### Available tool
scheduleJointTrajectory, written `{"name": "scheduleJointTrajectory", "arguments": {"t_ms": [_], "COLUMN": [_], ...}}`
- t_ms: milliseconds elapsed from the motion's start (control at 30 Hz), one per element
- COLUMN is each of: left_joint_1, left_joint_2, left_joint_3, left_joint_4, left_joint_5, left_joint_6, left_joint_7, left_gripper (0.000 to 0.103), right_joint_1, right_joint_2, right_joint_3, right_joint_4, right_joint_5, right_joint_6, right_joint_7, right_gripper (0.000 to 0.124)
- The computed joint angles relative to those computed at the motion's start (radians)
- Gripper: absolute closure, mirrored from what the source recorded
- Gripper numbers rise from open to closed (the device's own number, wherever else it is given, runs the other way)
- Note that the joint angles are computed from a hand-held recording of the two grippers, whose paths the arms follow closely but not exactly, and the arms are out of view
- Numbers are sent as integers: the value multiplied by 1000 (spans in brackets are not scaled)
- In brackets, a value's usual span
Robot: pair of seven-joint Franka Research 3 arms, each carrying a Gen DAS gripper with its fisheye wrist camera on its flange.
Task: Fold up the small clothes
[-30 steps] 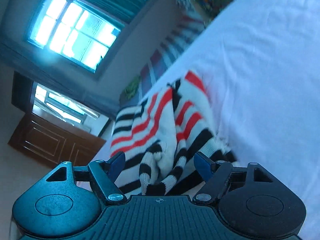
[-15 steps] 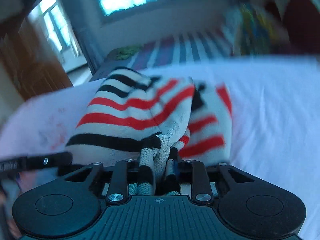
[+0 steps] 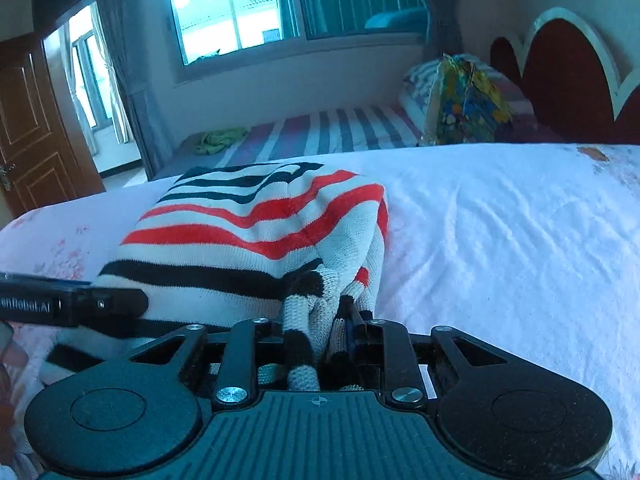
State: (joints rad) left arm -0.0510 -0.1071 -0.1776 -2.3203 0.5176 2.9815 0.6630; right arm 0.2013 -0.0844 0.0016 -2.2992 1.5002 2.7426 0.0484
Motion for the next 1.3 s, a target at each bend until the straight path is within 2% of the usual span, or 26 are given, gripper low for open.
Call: {"name": "scheduleJointTrajectory", "arguments": {"t_ms": [33, 67, 100, 133, 167, 233, 300, 400, 433, 500, 533, 567, 700, 733, 767, 833, 900, 933, 1000, 1100, 1133, 1200, 1233, 1300], "left_joint_1": [-27, -18, 25, 78, 95, 77, 35, -2, -4, -4, -2, -1, -15, -19, -19, -18, -14, -14, -18, -9, -11, 24, 34, 39], "left_joint_2": [-11, -25, -42, -50, -46, -15, 28, 78, 92, 112, 123, 130, 172, 182, 191, 198, 190, 175, 117, 36, 18, -3, -7, -15], "left_joint_3": [26, 25, 0, -30, -39, -10, 30, 62, 62, 56, 53, 54, 78, 81, 78, 74, 70, 71, 80, 61, 52, 13, 4, 7], "left_joint_4": [-12, -25, -41, -42, -32, -1, 34, 63, 73, 91, 100, 111, 170, 186, 198, 208, 201, 192, 152, 59, 39, 13, 3, -21], "left_joint_5": [-69, -77, -16, 76, 97, 55, -55, -261, -299, -383, -404, -378, -137, -96, -89, -81, -78, -61, 64, 49, 30, 106, 116, 96], "left_joint_6": [5, 29, 72, 101, 103, 95, 79, 87, 88, 83, 80, 69, 22, 6, -7, -19, -19, -22, -5, 67, 62, 54, 54, 79], "left_joint_7": [56, 61, 9, -68, -82, -37, 62, 215, 244, 316, 335, 314, 139, 114, 107, 106, 117, 113, 49, 91, 116, 47, 17, -10], "left_gripper": [22, 23, 25, 25, 25, 25, 26, 24, 24, 25, 25, 24, 22, 22, 21, 20, 21, 23, 28, 28, 28, 27, 26, 23], "right_joint_1": [-9, -18, -31, -46, -60, -84, -112, -151, -159, -167, -170, -168, -130, -102, -107, -115, -126, -134, -152, -162, -158, -146, -135, -116], "right_joint_2": [4, 13, -9, -4, 17, 91, 179, 287, 302, 317, 321, 323, 282, 284, 294, 306, 296, 276, 195, 79, 41, -9, -21, -38], "right_joint_3": [-9, -18, -31, -49, -57, -59, -52, -24, -10, 12, 25, 41, 88, 78, 83, 71, 54, 56, 45, 0, -12, -30, -30, -7], "right_joint_4": [14, 39, 39, 59, 90, 181, 286, 422, 439, 456, 457, 453, 372, 362, 358, 363, 370, 360, 308, 225, 191, 138, 116, 55], "right_joint_5": [-41, -47, -4, 20, -15, -89, -128, -220, -223, -240, -226, -197, 10, 22, 11, -23, -113, -92, -30, -102, -130, -214, -262, -347], "right_joint_6": [-35, -59, -80, -126, -163, -207, -277, -379, -374, -346, -318, -276, -49, 4, 1, -43, -101, -99, -121, -257, -283, -323, -295, -169], "right_joint_7": [62, 104, 95, 102, 169, 325, 438, 572, 569, 549, 502, 430, -47, -116, -115, -7, 163, 165, 133, 129, 109, 134, 140, 127], "right_gripper": [89, 73, 69, 69, 69, 69, 69, 70, 74, 95, 108, 113, 114, 114, 114, 114, 113, 113, 113, 114, 114, 114, 114, 114]}}
